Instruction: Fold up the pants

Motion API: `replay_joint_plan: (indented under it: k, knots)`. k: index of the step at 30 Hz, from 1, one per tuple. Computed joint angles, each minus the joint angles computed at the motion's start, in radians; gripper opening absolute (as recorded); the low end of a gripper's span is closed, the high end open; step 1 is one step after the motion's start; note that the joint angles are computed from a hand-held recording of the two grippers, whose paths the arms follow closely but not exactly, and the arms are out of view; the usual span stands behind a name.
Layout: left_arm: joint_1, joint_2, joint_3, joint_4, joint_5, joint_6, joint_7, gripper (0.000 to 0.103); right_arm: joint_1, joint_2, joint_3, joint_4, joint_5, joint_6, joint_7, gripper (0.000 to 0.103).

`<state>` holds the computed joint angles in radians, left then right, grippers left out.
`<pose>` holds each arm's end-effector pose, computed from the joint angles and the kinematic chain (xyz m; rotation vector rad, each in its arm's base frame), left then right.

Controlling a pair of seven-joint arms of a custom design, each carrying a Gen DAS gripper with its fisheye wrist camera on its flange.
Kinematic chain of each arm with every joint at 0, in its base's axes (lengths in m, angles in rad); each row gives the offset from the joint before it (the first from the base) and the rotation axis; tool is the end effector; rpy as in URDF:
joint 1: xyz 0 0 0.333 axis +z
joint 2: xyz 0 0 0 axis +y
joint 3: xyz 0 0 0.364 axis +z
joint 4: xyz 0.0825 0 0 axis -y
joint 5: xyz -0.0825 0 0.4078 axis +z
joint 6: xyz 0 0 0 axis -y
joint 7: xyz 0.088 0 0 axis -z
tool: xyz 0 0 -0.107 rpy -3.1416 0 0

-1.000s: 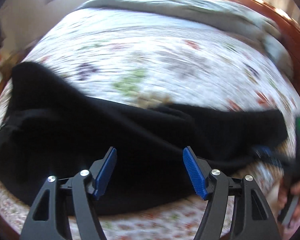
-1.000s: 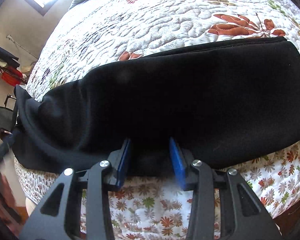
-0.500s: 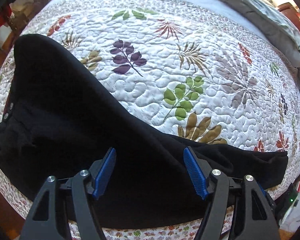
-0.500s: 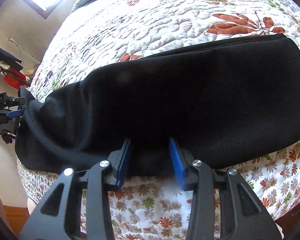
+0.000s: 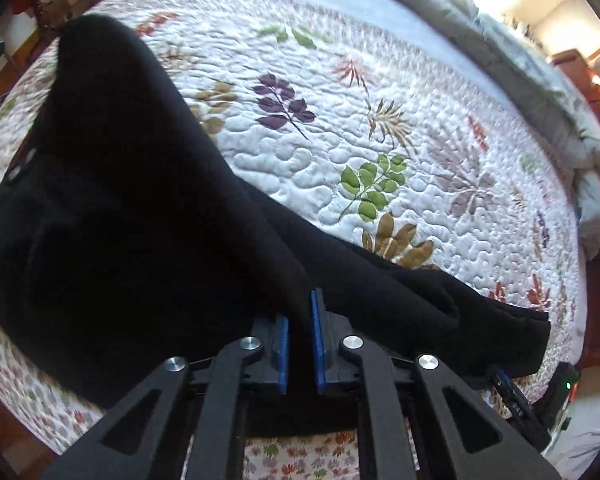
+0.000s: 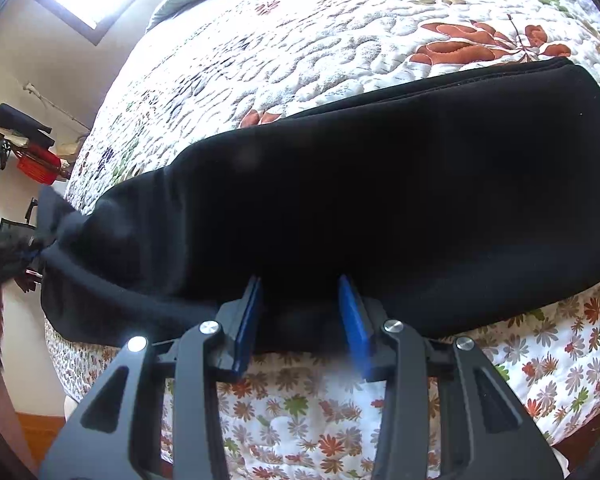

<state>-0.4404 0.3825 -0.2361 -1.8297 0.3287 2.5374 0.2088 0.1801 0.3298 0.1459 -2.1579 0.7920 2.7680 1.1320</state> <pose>0.5581 -0.4310 0.3951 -2.5862 1.5732 -0.5576 0.5918 0.1648 0.2915 -1.9175 1.8356 0.1333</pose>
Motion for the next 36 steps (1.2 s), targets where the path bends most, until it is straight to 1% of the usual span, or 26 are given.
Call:
replay_joint_plan:
  k: [2,3,4,6,7,8,9,10,11,12,13,15,16,17,18,19,21,22,24,25,26,30,32,33,34,36]
  knots:
    - [-0.055,-0.053,0.035,-0.087,0.089,0.052,-0.132,0.008,-0.002,-0.001,-0.003,0.001,-0.002,-0.007,0.002,0.039]
    - [-0.093,-0.084,0.056,-0.145,0.159,0.086,-0.243,0.007,-0.002,-0.001,-0.005,0.003,-0.006,-0.011,0.005,0.039]
    - [-0.103,-0.096,0.059,-0.17,0.197,0.096,-0.296,0.007,0.004,-0.002,-0.013,0.005,-0.021,-0.017,0.02,0.039]
    - [-0.146,-0.117,0.08,-0.231,0.329,0.135,-0.483,0.007,0.022,-0.005,-0.031,0.008,-0.07,-0.02,0.059,0.039]
    - [-0.148,-0.122,0.078,-0.249,0.364,0.146,-0.532,0.007,0.035,-0.008,-0.042,0.008,-0.107,-0.019,0.085,0.039]
    - [-0.153,-0.122,0.079,-0.26,0.407,0.156,-0.588,0.007,0.06,-0.017,-0.062,0.006,-0.167,-0.013,0.13,0.042]
    - [-0.157,-0.112,0.074,-0.258,0.438,0.149,-0.625,0.007,0.071,-0.024,-0.066,0.004,-0.201,-0.008,0.152,0.042]
    - [-0.152,-0.103,0.064,-0.25,0.451,0.137,-0.63,0.007,0.069,-0.031,-0.054,0.003,-0.206,-0.008,0.146,0.042]
    - [-0.148,-0.094,0.058,-0.243,0.465,0.132,-0.638,0.007,0.06,-0.04,-0.03,0.007,-0.193,-0.02,0.117,0.042]
    - [-0.146,-0.09,0.059,-0.242,0.486,0.138,-0.659,0.007,0.059,-0.045,-0.013,0.012,-0.184,-0.029,0.091,0.042]
    - [-0.136,-0.088,0.058,-0.247,0.497,0.16,-0.671,0.007,0.06,-0.05,0.009,0.019,-0.171,-0.042,0.051,0.042]
    - [-0.118,-0.094,0.057,-0.265,0.509,0.209,-0.693,0.008,0.072,-0.045,0.03,0.04,-0.159,-0.085,-0.002,0.042]
    - [-0.108,-0.103,0.059,-0.281,0.513,0.246,-0.708,0.009,0.088,-0.036,0.027,0.054,-0.176,-0.107,-0.002,0.043]
    - [-0.105,-0.112,0.063,-0.298,0.525,0.271,-0.729,0.015,0.115,-0.014,0.011,0.076,-0.226,-0.132,0.032,0.043]
    - [-0.099,-0.127,0.065,-0.317,0.528,0.288,-0.744,0.023,0.136,0.005,-0.005,0.091,-0.268,-0.148,0.069,0.043]
    - [-0.094,-0.147,0.066,-0.339,0.527,0.292,-0.76,0.028,0.152,0.023,-0.019,0.102,-0.3,-0.156,0.103,0.043]
    - [-0.082,-0.191,0.067,-0.387,0.541,0.296,-0.807,0.03,0.153,0.034,-0.016,0.098,-0.303,-0.128,0.113,0.044]
    - [-0.07,-0.212,0.066,-0.41,0.551,0.301,-0.826,0.031,0.147,0.033,-0.012,0.099,-0.298,-0.13,0.109,0.044]
    - [-0.029,-0.257,0.059,-0.464,0.543,0.313,-0.832,0.036,0.136,0.035,-0.006,0.105,-0.289,-0.143,0.104,0.044]
    - [-0.014,-0.273,0.057,-0.486,0.552,0.32,-0.85,0.036,0.133,0.032,-0.003,0.1,-0.283,-0.142,0.102,0.044]
    - [0.008,-0.288,0.065,-0.51,0.583,0.346,-0.888,0.039,0.135,0.033,-0.005,0.1,-0.286,-0.142,0.105,0.044]
    - [0.083,-0.294,0.067,-0.549,0.596,0.415,-0.92,0.043,0.154,0.026,-0.016,0.085,-0.324,-0.119,0.129,0.044]
    - [0.103,-0.287,0.069,-0.551,0.604,0.434,-0.925,0.046,0.164,0.025,-0.017,0.079,-0.339,-0.11,0.145,0.044]
    - [0.114,-0.283,0.066,-0.55,0.583,0.434,-0.898,0.051,0.164,0.027,-0.014,0.079,-0.34,-0.11,0.149,0.044]
    - [0.121,-0.28,0.065,-0.551,0.566,0.436,-0.878,0.053,0.162,0.029,-0.012,0.081,-0.338,-0.111,0.149,0.044]
    - [0.128,-0.265,0.08,-0.548,0.576,0.465,-0.89,0.054,0.161,0.033,-0.009,0.085,-0.337,-0.111,0.152,0.044]
